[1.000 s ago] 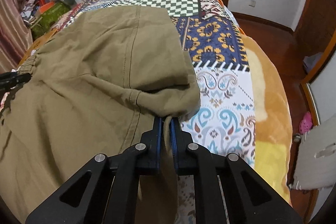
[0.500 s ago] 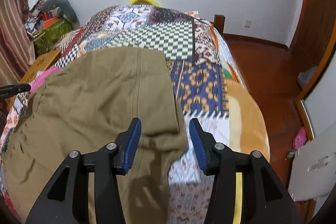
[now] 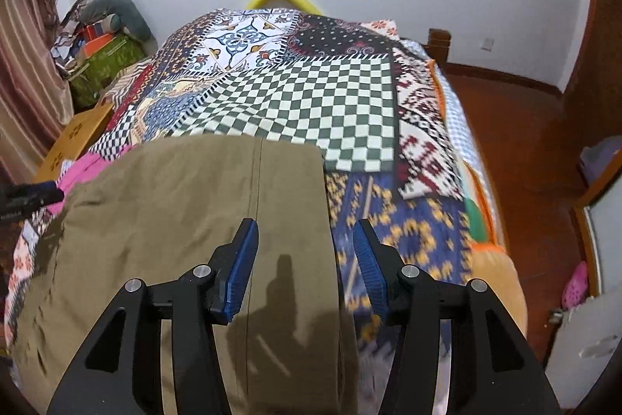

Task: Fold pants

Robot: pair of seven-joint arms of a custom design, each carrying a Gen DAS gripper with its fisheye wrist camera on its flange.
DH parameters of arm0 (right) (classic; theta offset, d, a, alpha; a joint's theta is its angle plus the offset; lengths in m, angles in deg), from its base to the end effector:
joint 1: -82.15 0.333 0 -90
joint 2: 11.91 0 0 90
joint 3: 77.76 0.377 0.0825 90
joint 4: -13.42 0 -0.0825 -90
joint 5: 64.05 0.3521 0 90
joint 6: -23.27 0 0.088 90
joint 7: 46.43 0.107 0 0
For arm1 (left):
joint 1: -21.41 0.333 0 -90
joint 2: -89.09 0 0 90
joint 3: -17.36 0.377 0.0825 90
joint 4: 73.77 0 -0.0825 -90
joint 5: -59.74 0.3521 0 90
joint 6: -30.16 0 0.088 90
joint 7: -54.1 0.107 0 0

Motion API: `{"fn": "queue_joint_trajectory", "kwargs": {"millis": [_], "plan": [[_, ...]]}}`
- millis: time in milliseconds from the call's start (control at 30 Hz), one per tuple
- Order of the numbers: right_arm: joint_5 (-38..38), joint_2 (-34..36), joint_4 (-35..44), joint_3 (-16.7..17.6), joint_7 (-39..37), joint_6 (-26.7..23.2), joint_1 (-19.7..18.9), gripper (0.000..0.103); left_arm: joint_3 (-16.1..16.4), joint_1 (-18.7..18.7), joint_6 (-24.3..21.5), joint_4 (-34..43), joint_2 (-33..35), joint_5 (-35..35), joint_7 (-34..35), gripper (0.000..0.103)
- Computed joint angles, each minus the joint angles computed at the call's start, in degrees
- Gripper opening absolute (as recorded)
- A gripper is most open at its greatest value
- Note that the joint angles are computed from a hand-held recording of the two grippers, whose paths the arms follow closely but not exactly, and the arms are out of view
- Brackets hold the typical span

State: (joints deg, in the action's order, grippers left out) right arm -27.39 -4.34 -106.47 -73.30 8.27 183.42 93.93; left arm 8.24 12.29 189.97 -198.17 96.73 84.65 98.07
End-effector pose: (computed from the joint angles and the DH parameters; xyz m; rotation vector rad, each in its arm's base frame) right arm 0.5722 0.1356 0.4973 -2.0474 1.4289 -0.2807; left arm 0.5396 -0.1943 0.4657 -2.0615 1.8287 -0.5888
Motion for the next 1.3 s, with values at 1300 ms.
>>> {"fn": "queue_joint_trajectory", "kwargs": {"millis": [1300], "plan": [[-11.9, 9.2, 10.1, 0.0, 6.7, 12.3, 1.3, 0.012, 3.1, -4.3, -5.6, 14.3, 7.9, 18.0, -6.3, 0.048]]}}
